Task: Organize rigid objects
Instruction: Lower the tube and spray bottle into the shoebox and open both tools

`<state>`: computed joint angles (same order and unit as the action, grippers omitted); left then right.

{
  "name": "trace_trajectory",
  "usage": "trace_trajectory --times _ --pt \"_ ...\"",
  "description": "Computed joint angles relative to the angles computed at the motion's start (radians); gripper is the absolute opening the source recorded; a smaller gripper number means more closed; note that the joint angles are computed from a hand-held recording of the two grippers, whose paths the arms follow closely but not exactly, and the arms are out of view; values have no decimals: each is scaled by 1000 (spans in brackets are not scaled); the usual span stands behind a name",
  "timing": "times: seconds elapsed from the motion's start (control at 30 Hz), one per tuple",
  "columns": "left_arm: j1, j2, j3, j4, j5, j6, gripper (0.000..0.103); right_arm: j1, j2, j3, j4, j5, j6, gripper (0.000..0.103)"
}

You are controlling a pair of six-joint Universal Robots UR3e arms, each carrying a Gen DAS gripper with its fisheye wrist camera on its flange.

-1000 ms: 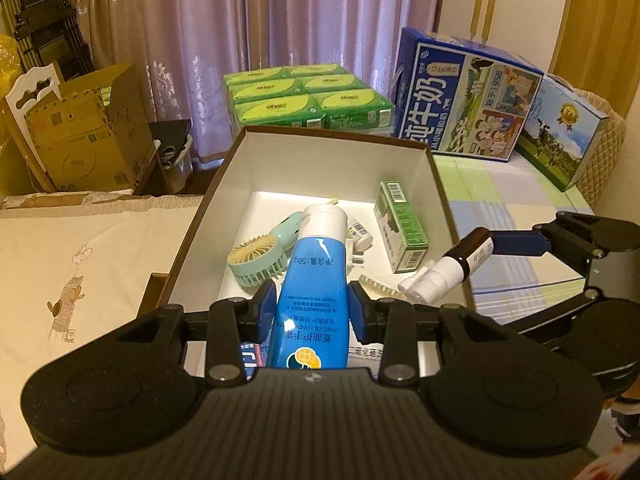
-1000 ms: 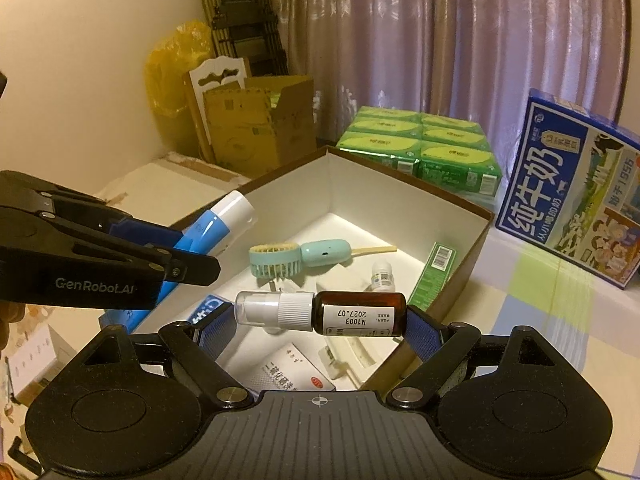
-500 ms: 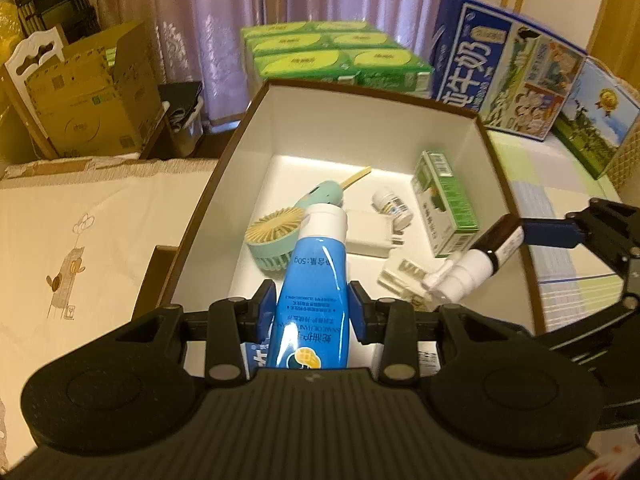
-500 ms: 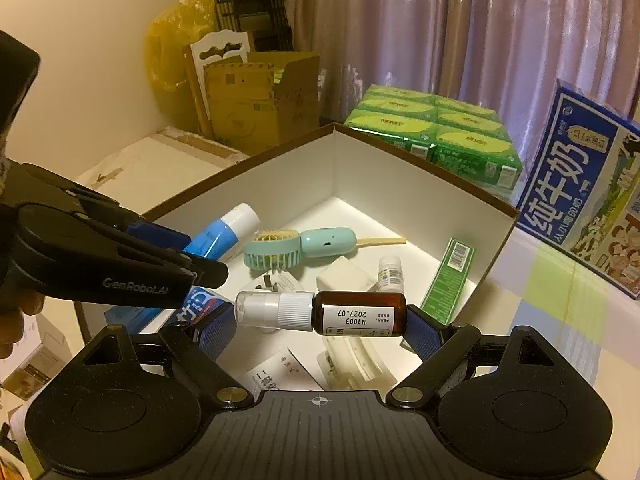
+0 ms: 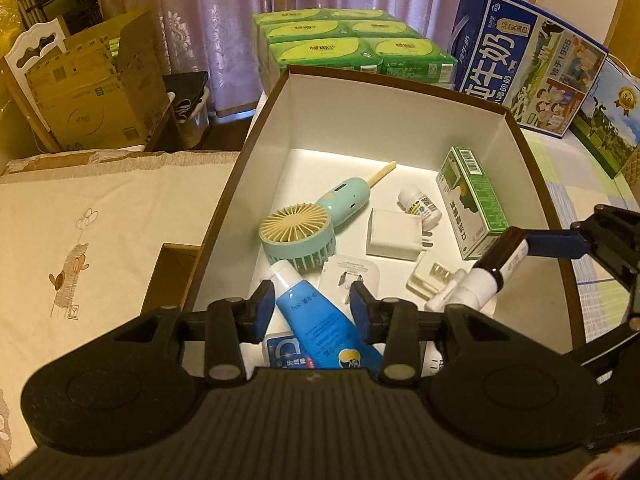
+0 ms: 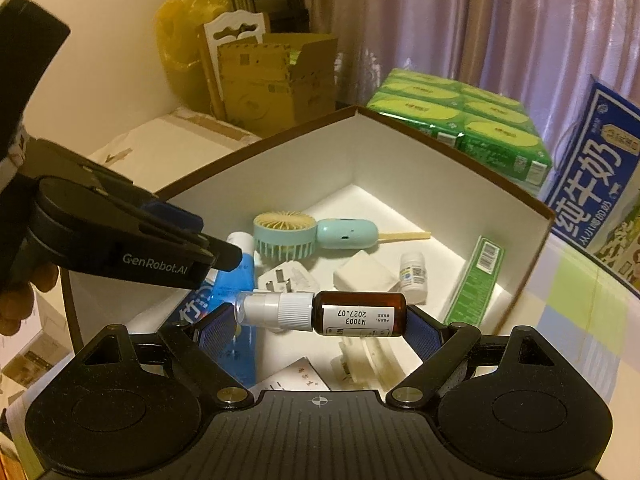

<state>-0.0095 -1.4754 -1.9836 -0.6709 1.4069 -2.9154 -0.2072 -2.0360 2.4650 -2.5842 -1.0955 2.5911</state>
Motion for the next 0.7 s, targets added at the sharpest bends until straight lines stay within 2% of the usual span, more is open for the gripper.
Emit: trace_trajectory --times 0.3,0.47,0.7 --pt "18 -6 4 -14 -23 13 43 71 142 -39 -91 -44 28 86" --pt "23 -7 5 -16 -26 14 46 75 191 -42 -136 -27 45 86" --pt "32 0 1 -26 -39 26 46 58 171 -48 -94 -6 39 86"
